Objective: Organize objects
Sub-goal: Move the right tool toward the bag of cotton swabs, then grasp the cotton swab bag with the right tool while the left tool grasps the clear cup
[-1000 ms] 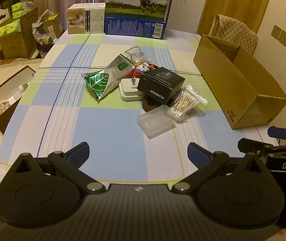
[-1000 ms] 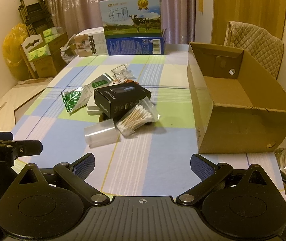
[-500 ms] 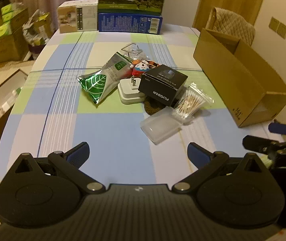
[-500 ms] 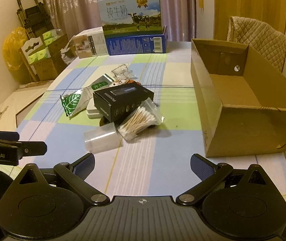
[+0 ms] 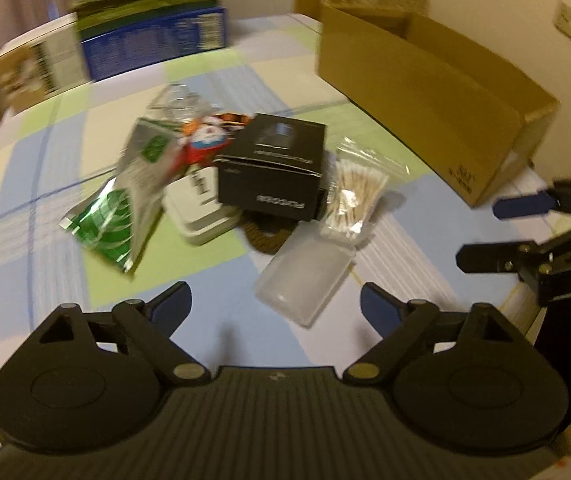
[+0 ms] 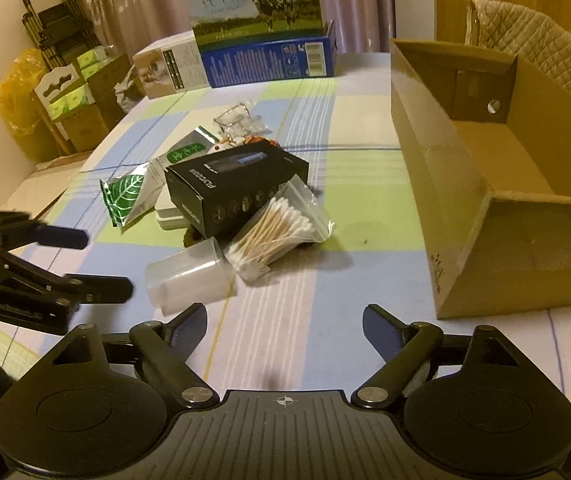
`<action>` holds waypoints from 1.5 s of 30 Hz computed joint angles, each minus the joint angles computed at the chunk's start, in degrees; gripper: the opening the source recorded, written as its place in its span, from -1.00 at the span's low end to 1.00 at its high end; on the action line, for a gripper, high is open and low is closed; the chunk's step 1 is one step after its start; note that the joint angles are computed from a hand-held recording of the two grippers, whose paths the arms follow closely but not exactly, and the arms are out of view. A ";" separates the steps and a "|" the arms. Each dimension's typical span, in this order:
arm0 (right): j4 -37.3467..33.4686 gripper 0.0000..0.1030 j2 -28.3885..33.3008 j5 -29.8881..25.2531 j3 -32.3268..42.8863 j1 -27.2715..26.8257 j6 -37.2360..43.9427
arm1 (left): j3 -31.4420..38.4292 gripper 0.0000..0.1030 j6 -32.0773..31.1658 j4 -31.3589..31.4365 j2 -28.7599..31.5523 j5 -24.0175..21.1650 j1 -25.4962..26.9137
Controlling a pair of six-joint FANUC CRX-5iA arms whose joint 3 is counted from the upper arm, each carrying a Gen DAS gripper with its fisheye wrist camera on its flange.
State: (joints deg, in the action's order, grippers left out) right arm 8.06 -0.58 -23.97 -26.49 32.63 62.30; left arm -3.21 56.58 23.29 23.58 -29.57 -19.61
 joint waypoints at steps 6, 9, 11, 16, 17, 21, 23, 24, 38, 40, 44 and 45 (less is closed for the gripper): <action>-3.92 0.59 2.77 -0.48 2.43 -1.40 3.10 | 5.29 0.28 -12.58 5.87 6.33 -4.91 -0.29; -6.74 0.59 4.06 -1.03 3.96 -2.11 5.45 | 8.17 0.27 -13.75 5.16 8.84 -7.04 -0.51; -10.51 0.58 4.88 -1.38 5.48 -2.79 8.58 | 9.61 0.04 -12.75 4.15 9.92 -7.62 -0.62; -20.92 0.57 8.06 -3.33 10.80 -4.85 15.20 | 10.13 0.03 -7.31 2.62 9.59 -10.01 0.08; -23.23 0.55 8.97 -3.91 12.20 -5.51 16.52 | 10.34 0.03 -4.59 0.64 9.13 -10.46 0.06; -26.08 0.36 12.26 -3.18 15.37 -6.42 16.78 | 9.88 0.03 3.69 -4.28 7.42 -10.97 -0.13; -25.28 0.28 13.70 -2.65 16.25 -6.37 15.08 | 8.78 0.02 5.34 -4.47 6.77 -10.02 -0.11; -26.70 0.19 14.36 -2.77 17.08 -6.80 15.43 | 8.82 0.03 5.89 -4.56 6.78 -10.14 -0.05; -27.47 -0.79 14.07 -20.60 22.97 -10.31 29.73 | 7.86 0.32 6.00 -3.54 6.59 -7.63 -0.59; -20.09 -0.78 12.54 -16.18 19.14 -8.42 23.79 | 8.32 0.32 6.76 -4.21 6.85 -7.49 -0.69; -13.23 -0.31 11.57 -9.23 14.54 -7.25 12.73 | 8.62 0.32 7.72 -4.21 7.09 -7.24 -0.78; -14.22 -0.05 11.38 -8.17 14.20 -7.40 11.09 | 8.69 0.32 7.83 -4.37 7.10 -7.17 -0.82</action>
State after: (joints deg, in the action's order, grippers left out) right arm -6.16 10.80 -32.14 -12.29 25.23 73.39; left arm 5.49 64.41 18.93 30.69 -36.75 -20.43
